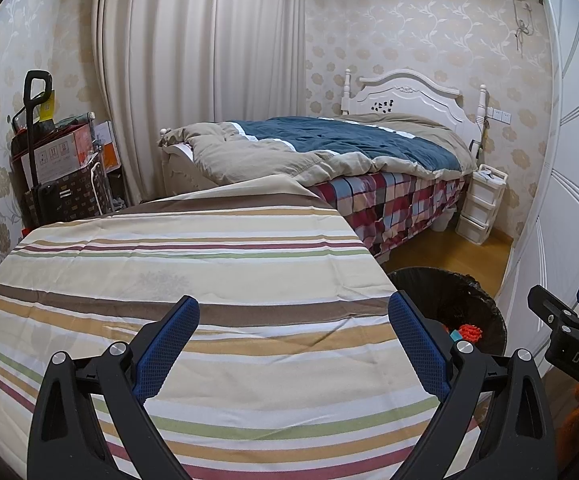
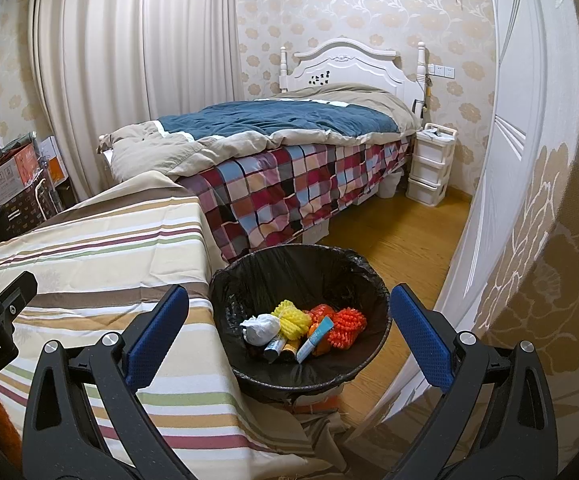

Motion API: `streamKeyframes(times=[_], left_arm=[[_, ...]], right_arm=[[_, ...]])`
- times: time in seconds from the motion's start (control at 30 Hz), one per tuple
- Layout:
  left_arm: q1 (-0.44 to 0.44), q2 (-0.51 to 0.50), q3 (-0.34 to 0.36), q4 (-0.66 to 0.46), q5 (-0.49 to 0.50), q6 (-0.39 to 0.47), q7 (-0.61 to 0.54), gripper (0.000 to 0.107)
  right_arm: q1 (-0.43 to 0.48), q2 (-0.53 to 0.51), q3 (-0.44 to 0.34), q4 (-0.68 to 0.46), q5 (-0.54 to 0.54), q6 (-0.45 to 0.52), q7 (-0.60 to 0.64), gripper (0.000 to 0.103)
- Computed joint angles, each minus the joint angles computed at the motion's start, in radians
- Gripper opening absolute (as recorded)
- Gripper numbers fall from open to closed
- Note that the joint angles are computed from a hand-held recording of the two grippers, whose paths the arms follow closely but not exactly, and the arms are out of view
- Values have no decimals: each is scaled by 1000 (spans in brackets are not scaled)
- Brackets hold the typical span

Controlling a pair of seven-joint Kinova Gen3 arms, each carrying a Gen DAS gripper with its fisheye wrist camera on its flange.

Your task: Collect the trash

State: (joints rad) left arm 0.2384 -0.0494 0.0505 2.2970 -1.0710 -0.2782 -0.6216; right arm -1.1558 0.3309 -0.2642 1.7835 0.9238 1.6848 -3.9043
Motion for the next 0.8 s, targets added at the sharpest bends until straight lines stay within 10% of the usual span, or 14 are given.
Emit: streamKeyframes(times=[0.8], left_arm=[[-3,0,2,-1,5,0,-9,95]], right_arm=[[-1,1,0,-3,-1,1,3,98]])
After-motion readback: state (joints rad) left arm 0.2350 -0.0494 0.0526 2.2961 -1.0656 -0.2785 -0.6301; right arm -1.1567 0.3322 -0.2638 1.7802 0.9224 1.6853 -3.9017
